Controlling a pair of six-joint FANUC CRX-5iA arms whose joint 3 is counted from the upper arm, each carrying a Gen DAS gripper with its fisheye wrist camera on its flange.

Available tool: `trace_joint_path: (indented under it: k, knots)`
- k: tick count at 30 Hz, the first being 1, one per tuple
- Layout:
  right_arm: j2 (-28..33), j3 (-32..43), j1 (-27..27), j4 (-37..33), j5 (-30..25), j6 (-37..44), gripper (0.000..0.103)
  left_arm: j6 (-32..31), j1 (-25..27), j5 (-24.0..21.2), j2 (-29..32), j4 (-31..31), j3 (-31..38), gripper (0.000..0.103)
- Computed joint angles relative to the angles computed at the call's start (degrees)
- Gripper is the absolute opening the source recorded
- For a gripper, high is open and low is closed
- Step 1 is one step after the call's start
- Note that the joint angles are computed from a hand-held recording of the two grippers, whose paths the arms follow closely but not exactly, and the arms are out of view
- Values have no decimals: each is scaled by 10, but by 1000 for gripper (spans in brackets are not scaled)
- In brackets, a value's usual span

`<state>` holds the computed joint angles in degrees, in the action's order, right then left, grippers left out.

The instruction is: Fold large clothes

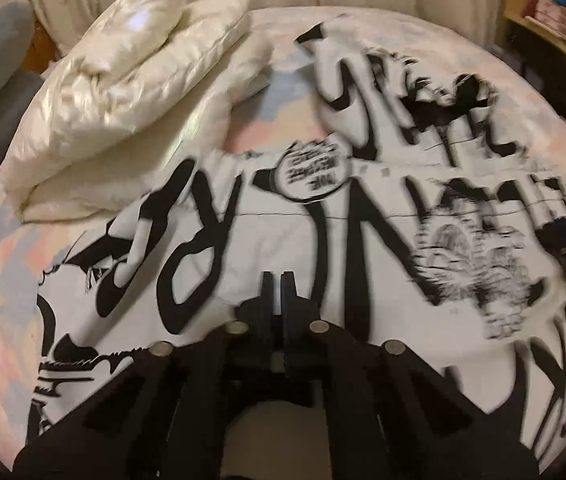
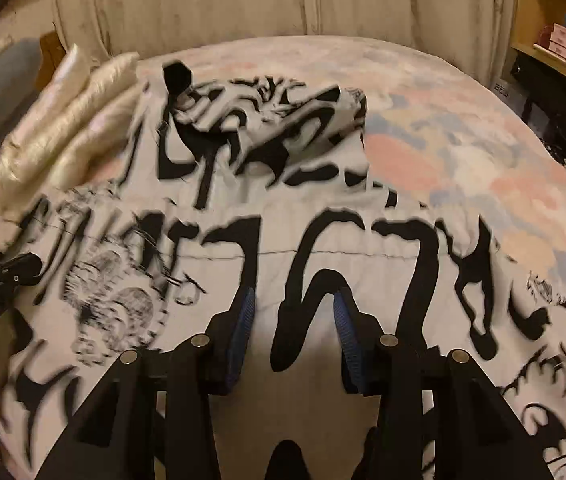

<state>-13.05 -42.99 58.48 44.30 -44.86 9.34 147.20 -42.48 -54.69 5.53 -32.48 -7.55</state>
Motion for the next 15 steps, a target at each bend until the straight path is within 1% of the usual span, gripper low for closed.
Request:
trace_joint_path:
  k: [1, 3, 4, 5, 6, 7, 8, 9, 10, 11, 12, 13, 14, 15]
  knots:
    - [-8, -9, -5, 7, 8, -6, 42, 1, 7, 12, -6, 3, -8, 2]
    - [-35, -31, -18, 25, 4, -25, 42, 7, 13, 17, -19, -5, -19, 2]
    - [-41, -40, -21, 42, -31, -44, 42, 7, 17, 21, -30, -9, -29, 2]
    - [-41, -43, -27, 49, -70, -52, 42, 18, 14, 5, -33, -26, -30, 2]
    - [-50, -51, -42, 46, -80, -50, 42, 27, 15, -13, -38, -39, -34, 2]
    - [-68, -62, -63, 35, -87, -46, 42, 28, 28, -16, -48, -37, -47, 2]
    - [-86, -73, -84, 22, -91, -42, 40, 24, 44, 1, -65, -23, -67, 2]
    - [-101, -80, -100, 12, -92, -39, 36, 15, 67, 25, -84, 0, -91, 1]
    - [-122, -88, -116, -3, -99, -41, 37, 9, 85, 41, -100, 17, -111, 1]
    - [-150, -96, -135, -24, -79, -31, 37, -6, 100, 57, -117, 34, -129, 1]
    - [-168, -99, -143, -41, -73, -22, 37, -16, 108, 63, -123, 42, -135, 1]
    - [-171, -98, -136, -38, -94, -29, 37, -14, 105, 57, -123, 39, -133, 1]
    - [-173, -97, -129, -36, -110, -26, 37, -10, 92, 39, -115, 25, -122, 1]
    - [-176, -95, -121, -39, -118, -20, 37, -9, 85, 28, -112, 19, -117, 1]
